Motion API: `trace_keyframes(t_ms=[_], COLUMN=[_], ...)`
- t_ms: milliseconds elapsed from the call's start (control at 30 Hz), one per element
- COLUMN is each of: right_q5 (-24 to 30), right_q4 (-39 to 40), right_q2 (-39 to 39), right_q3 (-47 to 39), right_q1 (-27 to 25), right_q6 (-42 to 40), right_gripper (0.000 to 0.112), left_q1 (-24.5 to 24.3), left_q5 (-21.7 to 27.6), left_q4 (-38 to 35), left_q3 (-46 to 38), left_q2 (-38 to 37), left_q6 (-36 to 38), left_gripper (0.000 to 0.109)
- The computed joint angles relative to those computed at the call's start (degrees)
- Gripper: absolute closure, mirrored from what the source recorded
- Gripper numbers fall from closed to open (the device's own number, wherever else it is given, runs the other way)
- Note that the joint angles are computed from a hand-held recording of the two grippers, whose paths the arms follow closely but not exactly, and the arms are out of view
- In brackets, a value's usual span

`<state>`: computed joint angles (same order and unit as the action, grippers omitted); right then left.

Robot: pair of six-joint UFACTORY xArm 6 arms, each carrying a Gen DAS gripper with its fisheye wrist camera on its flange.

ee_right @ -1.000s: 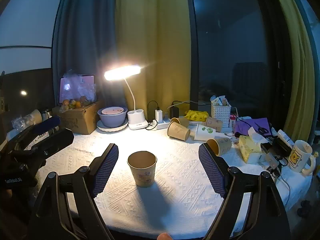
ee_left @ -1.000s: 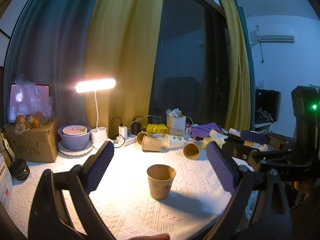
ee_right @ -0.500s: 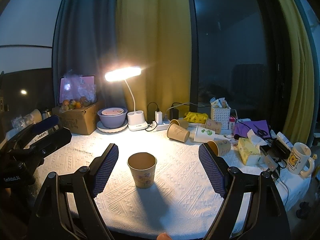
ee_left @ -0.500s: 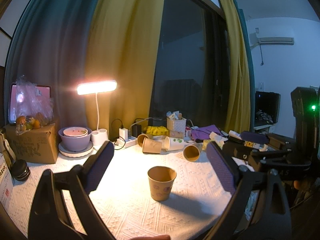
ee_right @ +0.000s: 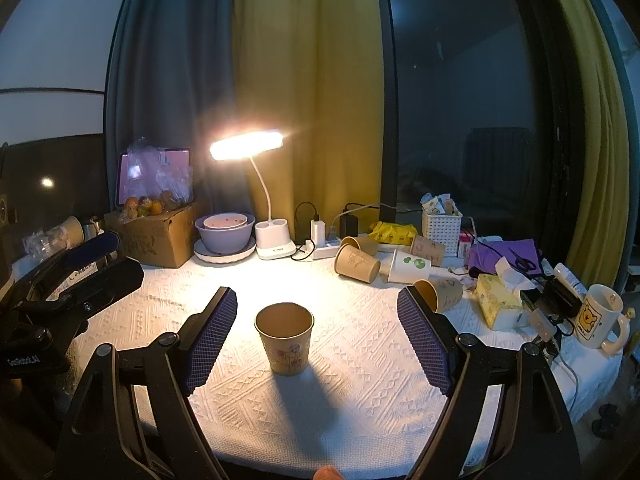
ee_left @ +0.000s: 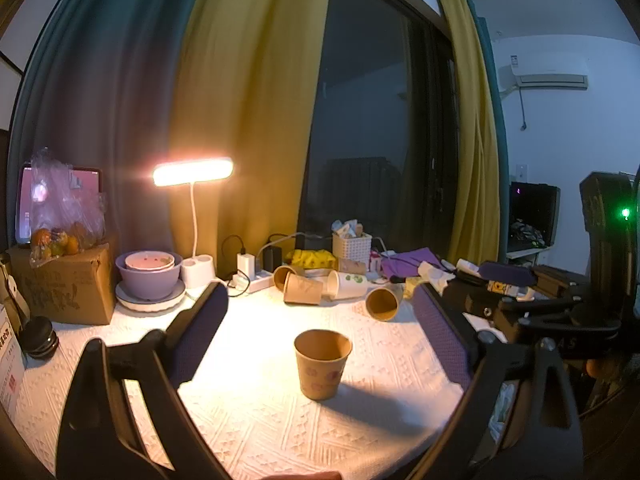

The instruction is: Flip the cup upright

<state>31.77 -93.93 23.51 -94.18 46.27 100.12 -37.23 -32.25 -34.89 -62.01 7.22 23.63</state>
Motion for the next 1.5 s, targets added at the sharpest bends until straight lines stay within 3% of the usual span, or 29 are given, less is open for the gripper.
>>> trace_keyframes(t_ms=[1500], right_q5=[-0.4], right_q4=[1.2], right_q2=[1.9], right_q3=[-1.2], right_q1=[0.2], right_q6=[-1.0], right_gripper=[0.027], left_q1=[-0.5], left_q5=[-0.7], left_q4=[0.7], left_q3=[1.3], left_q2=[0.3], left_q6=[-2.2], left_gripper=[0.014])
